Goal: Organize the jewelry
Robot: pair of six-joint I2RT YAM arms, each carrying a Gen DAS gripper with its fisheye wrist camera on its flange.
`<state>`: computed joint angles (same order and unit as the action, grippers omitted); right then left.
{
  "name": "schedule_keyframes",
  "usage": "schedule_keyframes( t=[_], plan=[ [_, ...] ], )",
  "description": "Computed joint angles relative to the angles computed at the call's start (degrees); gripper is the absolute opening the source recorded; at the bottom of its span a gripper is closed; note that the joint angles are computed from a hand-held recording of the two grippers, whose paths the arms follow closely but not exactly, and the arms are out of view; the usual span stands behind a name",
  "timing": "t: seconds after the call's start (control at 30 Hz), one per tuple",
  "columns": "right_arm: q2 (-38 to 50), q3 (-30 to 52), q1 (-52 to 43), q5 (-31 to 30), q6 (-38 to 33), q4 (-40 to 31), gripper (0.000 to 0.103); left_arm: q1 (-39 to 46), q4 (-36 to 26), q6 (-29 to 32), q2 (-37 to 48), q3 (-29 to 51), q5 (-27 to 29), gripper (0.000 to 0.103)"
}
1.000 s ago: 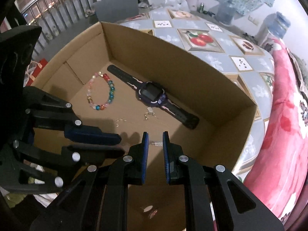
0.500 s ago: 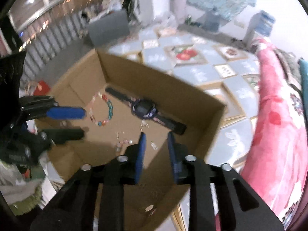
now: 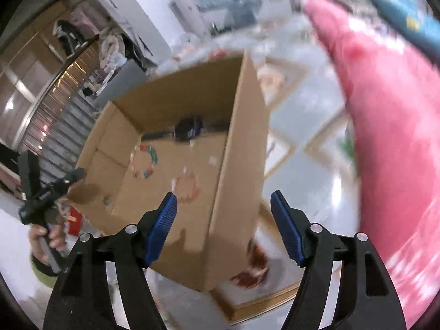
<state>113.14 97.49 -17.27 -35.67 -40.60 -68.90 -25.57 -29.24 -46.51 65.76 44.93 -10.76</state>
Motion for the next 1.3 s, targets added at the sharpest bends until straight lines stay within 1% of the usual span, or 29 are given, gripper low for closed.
schedule_keyframes(
  t=[0.07, 0.1, 0.13, 0.17, 0.27, 0.37, 0.4, 0.47, 0.6, 0.7, 0.73, 0.8, 0.87, 0.93, 1.0, 1.03, 1.07, 1.1, 1.13, 1.17, 1.2, 1.27, 1.3],
  plan=[
    [0.94, -1.34, 0.52, -0.69, -1.46, -1.78, 0.067, -0.91, 5.27, 0.15, 1.5, -1.82, 4.63, 0.084],
    [1.0, -1.82, 0.88, -0.57, -1.5, -2.43, 0.067, -1.07, 7.04, -0.73, 1.64, -2.58, 6.32, 0.084],
    [-0.09, -3.1, 0.8, -0.23, -1.27, -1.14, 0.067, -3.47, 5.98, -3.01, 2.31, -1.64, 2.75, 0.084],
    [-1.12, -3.95, 1.25, 0.58, -0.61, -0.31, 0.066, -4.73, 4.77, -3.75, 3.13, -0.6, 1.01, 0.084],
    [-1.85, -3.71, 1.56, 1.27, 0.74, -1.05, 0.066, -7.12, 3.05, -6.59, 4.08, 0.89, -2.26, 0.084],
    [-2.8, -4.14, 1.45, 2.0, 1.1, -0.77, 0.066, -9.11, 2.16, -8.35, 3.62, 1.32, -2.68, 0.084],
    [-3.64, -4.43, 0.89, 1.81, 0.11, -1.7, 0.066, -10.73, 0.97, -8.94, 2.77, 1.49, -3.71, 0.084],
    [-4.33, -4.26, -0.56, 1.48, -1.72, -4.25, 0.066, -11.29, -0.07, -9.21, 1.3, 1.3, -3.61, 0.084],
    [-6.22, -6.32, -4.79, 0.88, -5.82, -7.63, 0.066, -17.44, -2.38, -13.9, -3.19, -0.72, -5.16, 0.084],
    [-7.78, -8.68, -7.68, 0.04, -9.34, -9.4, 0.066, -23.55, -3.96, -18.49, -5.76, -2.34, -8.35, 0.084],
    [-8.39, -9.89, -8.67, -0.22, -10.61, -9.74, 0.066, -24.49, -4.14, -19.16, -5.89, -2.7, -8.85, 0.084],
    [-8.97, -12.54, -9.67, -0.2, -11.72, -8.94, 0.066, -26.41, -4.02, -20.58, -5.85, -3.84, -10.02, 0.085],
    [-8.54, -14.31, -10.34, -0.68, -11.53, -7.31, 0.066, -26.82, -2.54, -20.91, -6.01, -5.32, -10.51, 0.085],
    [-8.12, -14.57, -10.82, -1.61, -10.68, -7.17, 0.066, -28.31, -2.17, -21.49, -6.49, -6.0, -12.4, 0.085],
    [-8.75, -15.4, -12.94, -3.81, -11.92, -7.84, 0.067, -31.9, -4.51, -23.47, -6.5, -5.01, -17.51, 0.086],
    [-10.04, -16.4, -14.43, -4.97, -12.84, -7.43, 0.069, -35.61, -7.47, -25.59, -6.3, -3.86, -22.86, 0.086],
    [-11.61, -17.54, -16.05, -6.07, -13.6, -6.45, 0.072, -37.39, -9.41, -26.77, -6.08, -3.19, -25.76, 0.086],
    [-13.02, -18.65, -17.37, -6.72, -14.31, -5.72, 0.074, -39.98, -12.79, -29.38, -5.13, -1.87, -29.35, 0.088],
    [-14.99, -20.21, -19.02, -7.55, -15.08, -4.59, 0.077, -43.21, -18.19, -33.98, -3.39, 0.06, -33.43, 0.089],
    [-16.91, -21.8, -20.59, -8.27, -15.67, -3.34, 0.08, -45.49, -22.3, -37.81, -1.8, 1.57, -35.88, 0.093],
    [-19.76, -24.15, -22.35, -8.83, -16.31, -1.3, 0.081, -48.28, -27.69, -43.22, 0.39, 3.58, -38.14, 0.095],
    [-26.65, -30.19, -25.14, -8.83, -17.33, 4.92, 0.084, -51.43, -33.98, -50.38, 2.82, 5.63, -39.51, 0.097],
    [-27.7, -31.43, -25.88, -8.95, -17.85, 6.7, 0.085, -53.44, -38.58, -55.83, 5.01, 7.39, -39.8, 0.097]
  ],
)
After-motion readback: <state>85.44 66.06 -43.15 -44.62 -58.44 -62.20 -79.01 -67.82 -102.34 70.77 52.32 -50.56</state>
